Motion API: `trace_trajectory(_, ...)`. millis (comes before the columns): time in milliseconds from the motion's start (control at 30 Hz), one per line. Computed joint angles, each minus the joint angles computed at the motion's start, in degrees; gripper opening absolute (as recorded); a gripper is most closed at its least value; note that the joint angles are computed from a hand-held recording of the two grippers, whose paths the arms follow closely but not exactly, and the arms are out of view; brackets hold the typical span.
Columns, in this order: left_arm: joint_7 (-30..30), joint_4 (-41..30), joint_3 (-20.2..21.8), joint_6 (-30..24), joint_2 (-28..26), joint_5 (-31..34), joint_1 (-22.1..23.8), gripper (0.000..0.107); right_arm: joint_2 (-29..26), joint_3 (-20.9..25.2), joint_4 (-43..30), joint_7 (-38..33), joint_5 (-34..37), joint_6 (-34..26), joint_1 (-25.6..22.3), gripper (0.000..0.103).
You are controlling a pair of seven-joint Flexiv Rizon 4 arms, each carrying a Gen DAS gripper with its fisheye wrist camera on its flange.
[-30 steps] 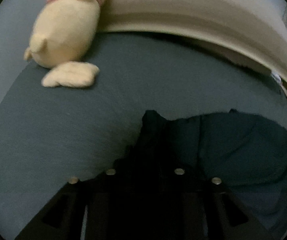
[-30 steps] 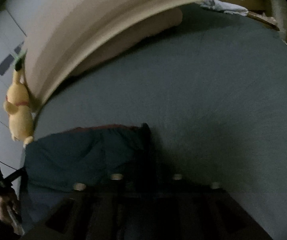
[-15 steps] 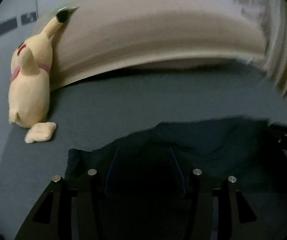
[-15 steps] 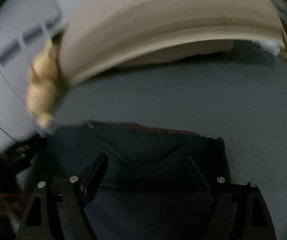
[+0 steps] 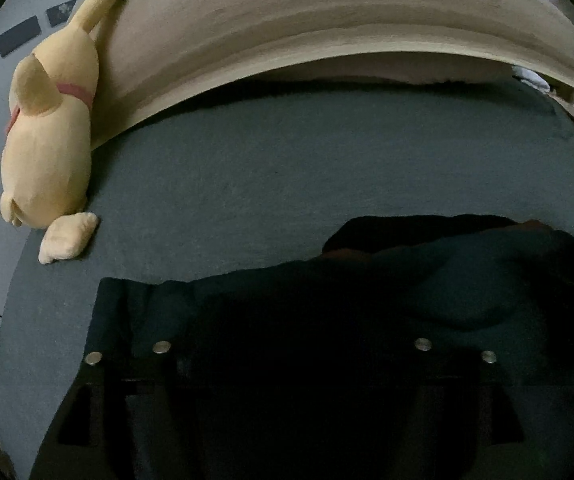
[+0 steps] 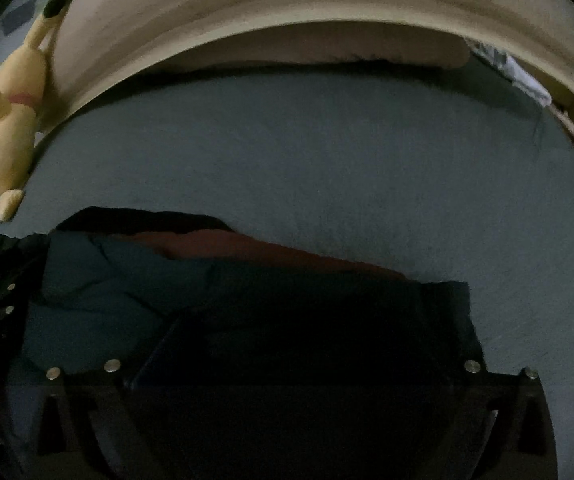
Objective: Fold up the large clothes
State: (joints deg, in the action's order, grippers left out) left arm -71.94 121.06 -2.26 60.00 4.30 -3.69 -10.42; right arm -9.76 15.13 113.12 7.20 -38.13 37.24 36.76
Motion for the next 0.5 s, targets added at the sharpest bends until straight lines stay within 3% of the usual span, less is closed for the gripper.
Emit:
trace_trajectory(100, -0.40, -0.58, 0.05, -1.99, 0.41, -1.80, -0.13, 0.077, 0.40, 0.10, -0.03, 0.16, 1.36, 0.16, -0.31, 0.102)
trace_trajectory(233, 6.35, 1.75, 2.44, -3.70, 4.50, -11.89, -1.15, 0.076, 4.62, 0.37, 2.52, 6.19, -2.91, 2.73, -0.68, 0.102)
trace_trajectory(367, 19.86, 5.63, 8.67, -7.33, 12.78, -25.13, -2.03, 0.076, 16.97, 3.86, 12.27, 18.67, -9.02, 8.87, -3.20, 0.103)
trace_trajectory(433, 22.80, 6.88, 10.65, -9.96, 15.45, -26.52, -0.34, 0.076, 22.44, 6.88, 15.75, 20.85, -7.18, 7.54, -4.22, 0.103)
trace_trajectory(500, 25.20, 8.39, 14.08, -16.40, 18.80, -27.74, 2.15, 0.076, 28.35, 10.67, 19.45, 22.12, -1.77, 4.80, -3.65, 0.103)
